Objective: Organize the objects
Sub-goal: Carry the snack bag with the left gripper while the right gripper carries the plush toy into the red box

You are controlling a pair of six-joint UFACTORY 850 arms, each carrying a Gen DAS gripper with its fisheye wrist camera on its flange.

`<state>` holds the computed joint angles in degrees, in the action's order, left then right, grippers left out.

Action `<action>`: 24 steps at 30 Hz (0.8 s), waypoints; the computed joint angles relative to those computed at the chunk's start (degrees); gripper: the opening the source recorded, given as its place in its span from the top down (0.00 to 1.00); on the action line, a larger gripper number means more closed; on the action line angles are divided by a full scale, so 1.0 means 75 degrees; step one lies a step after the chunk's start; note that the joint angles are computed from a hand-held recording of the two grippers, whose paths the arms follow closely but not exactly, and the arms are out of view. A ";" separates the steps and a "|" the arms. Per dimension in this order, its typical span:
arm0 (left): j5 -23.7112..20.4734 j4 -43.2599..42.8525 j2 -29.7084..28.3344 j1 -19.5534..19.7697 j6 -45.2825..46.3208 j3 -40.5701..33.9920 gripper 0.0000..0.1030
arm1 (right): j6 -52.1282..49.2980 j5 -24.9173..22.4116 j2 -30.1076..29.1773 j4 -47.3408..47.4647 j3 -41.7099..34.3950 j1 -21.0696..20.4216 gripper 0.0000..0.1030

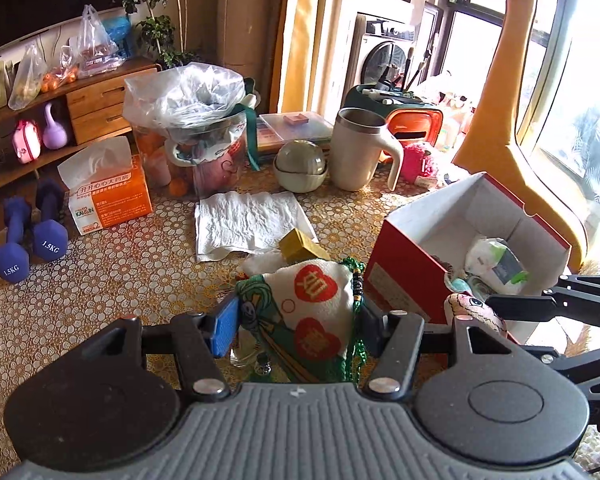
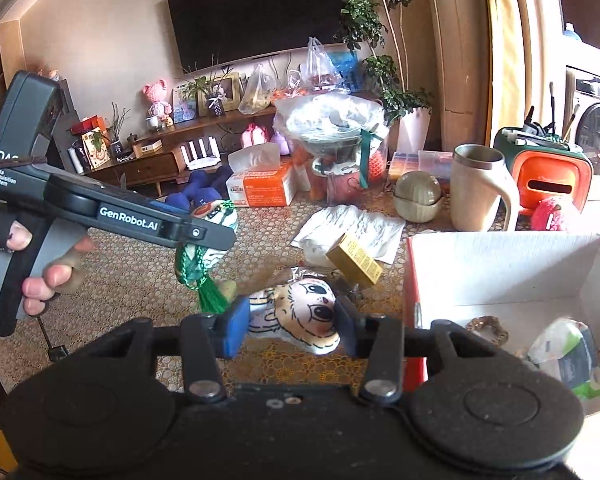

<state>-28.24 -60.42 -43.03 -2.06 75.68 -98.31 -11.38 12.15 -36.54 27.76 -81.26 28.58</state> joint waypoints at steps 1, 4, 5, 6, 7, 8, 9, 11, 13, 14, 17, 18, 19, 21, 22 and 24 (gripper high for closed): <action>-0.0021 0.0016 0.0062 -0.0035 0.0002 0.0049 0.42 | -0.0151 0.0029 0.0081 0.0172 0.0091 -0.0016 0.56; -0.0037 -0.0023 0.0284 -0.0179 0.0128 0.0244 0.42 | -0.0604 0.0180 0.0325 0.0605 0.0380 -0.0071 0.56; -0.0050 -0.0038 0.0337 -0.0223 0.0155 0.0280 0.42 | -0.0712 0.0233 0.0404 0.0705 0.0477 -0.0093 0.56; -0.0078 -0.0069 0.0392 -0.0276 0.0179 0.0314 0.42 | -0.0721 0.0268 0.0479 0.0700 0.0564 -0.0120 0.56; -0.0094 -0.0089 0.0438 -0.0322 0.0184 0.0338 0.42 | -0.0745 0.0314 0.0548 0.0706 0.0649 -0.0145 0.56; -0.0092 -0.0126 0.0495 -0.0384 0.0209 0.0376 0.42 | -0.0842 0.0360 0.0608 0.0790 0.0726 -0.0168 0.56; -0.0093 -0.0174 0.0549 -0.0434 0.0265 0.0415 0.42 | -0.0955 0.0399 0.0684 0.0887 0.0819 -0.0198 0.56; -0.0112 -0.0211 0.0636 -0.0544 0.0335 0.0452 0.42 | -0.1118 0.0454 0.0809 0.1036 0.0970 -0.0260 0.56; -0.0124 -0.0209 0.0704 -0.0665 0.0350 0.0475 0.42 | -0.1111 0.0512 0.0915 0.1036 0.1109 -0.0326 0.56; -0.0135 -0.0205 0.0729 -0.0740 0.0354 0.0474 0.42 | -0.1060 0.0549 0.0964 0.0997 0.1176 -0.0358 0.56; -0.0273 -0.0321 0.0750 -0.0899 0.0349 0.0414 0.42 | -0.0573 0.0638 0.1160 0.0596 0.1438 -0.0478 0.56; -0.0335 -0.0352 0.0735 -0.0953 0.0305 0.0369 0.42 | -0.0391 0.0666 0.1228 0.0422 0.1526 -0.0526 0.56; -0.0386 -0.0356 0.0720 -0.1008 0.0255 0.0325 0.42 | -0.0374 0.0697 0.1273 0.0394 0.1586 -0.0559 0.56; -0.0408 -0.0323 0.0679 -0.1152 0.0180 0.0242 0.42 | -0.0389 0.0746 0.1367 0.0379 0.1705 -0.0633 0.56; -0.0395 -0.0289 0.0653 -0.1226 0.0157 0.0203 0.42 | -0.0375 0.0758 0.1406 0.0350 0.1754 -0.0674 0.56; -0.0313 -0.0241 0.0595 -0.1383 0.0142 0.0114 0.42 | -0.0558 0.0783 0.1466 0.0483 0.1822 -0.0768 0.56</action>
